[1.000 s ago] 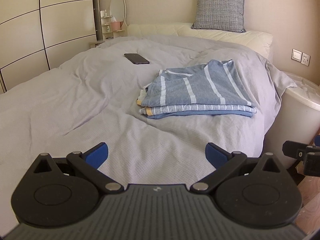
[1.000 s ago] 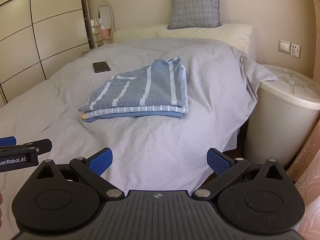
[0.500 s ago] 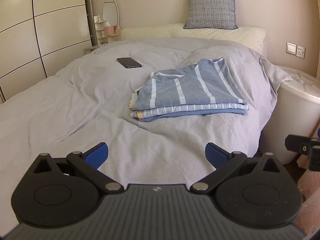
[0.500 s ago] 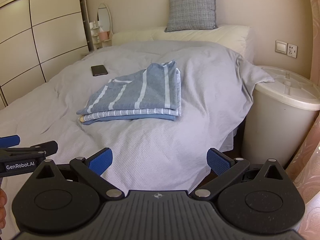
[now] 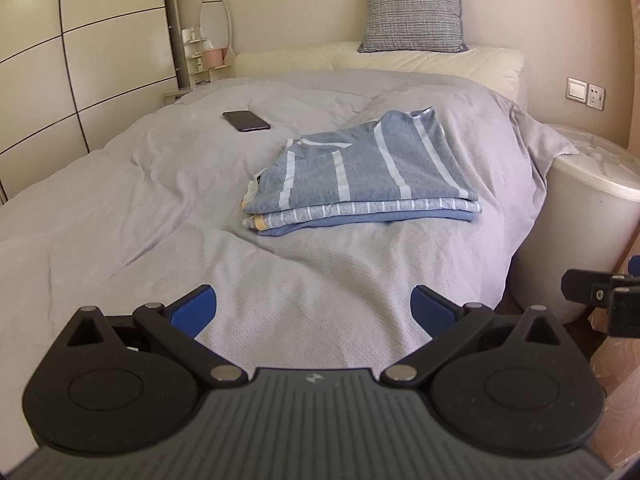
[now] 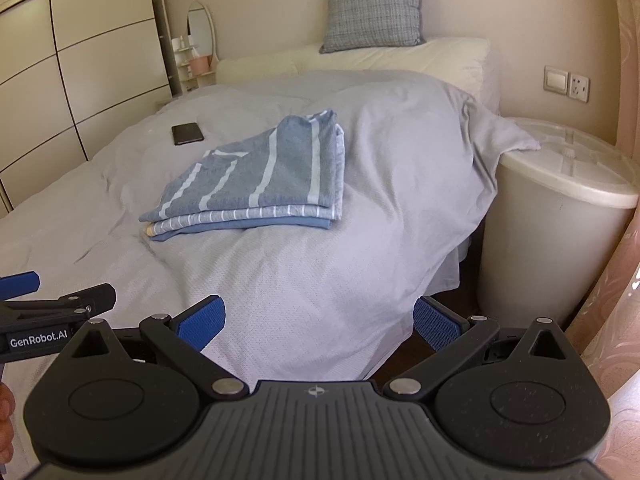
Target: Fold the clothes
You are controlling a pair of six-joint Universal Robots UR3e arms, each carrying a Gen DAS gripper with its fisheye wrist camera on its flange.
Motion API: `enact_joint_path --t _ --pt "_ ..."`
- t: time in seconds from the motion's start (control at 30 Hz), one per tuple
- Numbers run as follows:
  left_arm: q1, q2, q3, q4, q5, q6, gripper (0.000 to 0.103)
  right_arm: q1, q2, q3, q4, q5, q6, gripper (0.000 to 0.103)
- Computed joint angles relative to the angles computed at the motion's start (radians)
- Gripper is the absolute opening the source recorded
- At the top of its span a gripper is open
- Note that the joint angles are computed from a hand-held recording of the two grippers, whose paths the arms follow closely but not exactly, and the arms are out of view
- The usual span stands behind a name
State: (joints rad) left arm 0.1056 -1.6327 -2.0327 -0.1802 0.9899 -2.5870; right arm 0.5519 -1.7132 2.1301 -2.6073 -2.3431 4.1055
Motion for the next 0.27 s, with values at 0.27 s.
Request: enact_joint_path --t 0.27 --pt "0.006 -0.021 -0.020 0.034 0.008 -0.002 0.102 -0.020 0.026 -0.001 -0.040 0.031 -0.051 0.103"
